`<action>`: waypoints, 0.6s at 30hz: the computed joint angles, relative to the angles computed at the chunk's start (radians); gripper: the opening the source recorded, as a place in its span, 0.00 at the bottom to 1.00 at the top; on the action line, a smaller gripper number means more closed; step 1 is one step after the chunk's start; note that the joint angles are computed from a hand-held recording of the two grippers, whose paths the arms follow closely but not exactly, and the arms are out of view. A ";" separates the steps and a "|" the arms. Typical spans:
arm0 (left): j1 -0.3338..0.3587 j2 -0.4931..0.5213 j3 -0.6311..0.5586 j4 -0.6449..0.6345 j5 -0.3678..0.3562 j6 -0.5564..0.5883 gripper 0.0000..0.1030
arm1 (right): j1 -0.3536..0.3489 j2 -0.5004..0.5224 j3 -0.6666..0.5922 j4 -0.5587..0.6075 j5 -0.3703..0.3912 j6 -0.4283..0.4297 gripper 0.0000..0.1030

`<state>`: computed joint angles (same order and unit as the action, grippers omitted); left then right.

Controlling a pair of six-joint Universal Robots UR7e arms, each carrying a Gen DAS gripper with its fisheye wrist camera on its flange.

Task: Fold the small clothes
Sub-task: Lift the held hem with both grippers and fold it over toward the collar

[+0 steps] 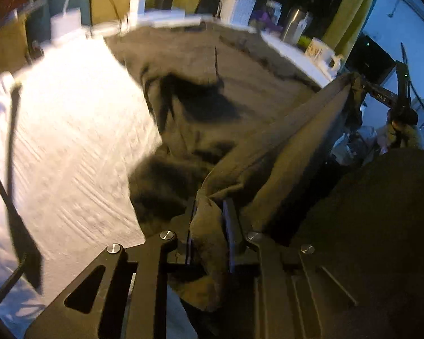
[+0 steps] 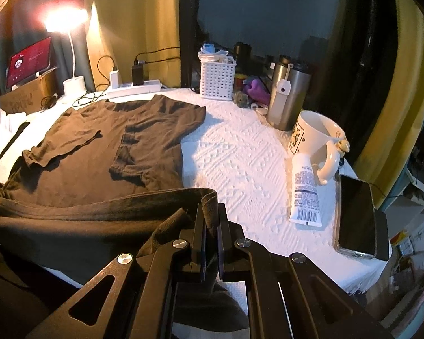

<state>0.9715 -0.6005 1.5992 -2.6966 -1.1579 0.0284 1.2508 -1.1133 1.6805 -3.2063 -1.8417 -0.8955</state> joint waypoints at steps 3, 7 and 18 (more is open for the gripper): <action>-0.023 -0.015 0.031 -0.107 0.042 0.041 0.13 | 0.009 -0.005 0.001 -0.013 0.007 -0.011 0.05; -0.046 -0.019 0.054 -0.271 0.084 0.094 0.13 | 0.018 -0.010 -0.006 -0.030 0.018 -0.020 0.05; -0.049 0.071 -0.058 -0.432 0.181 0.167 0.13 | 0.042 0.020 -0.083 -0.020 0.063 -0.034 0.05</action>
<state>0.9222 -0.5294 1.5410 -3.1284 -0.9773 0.1950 1.2932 -1.0929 1.5979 -3.2259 -1.7784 -0.9293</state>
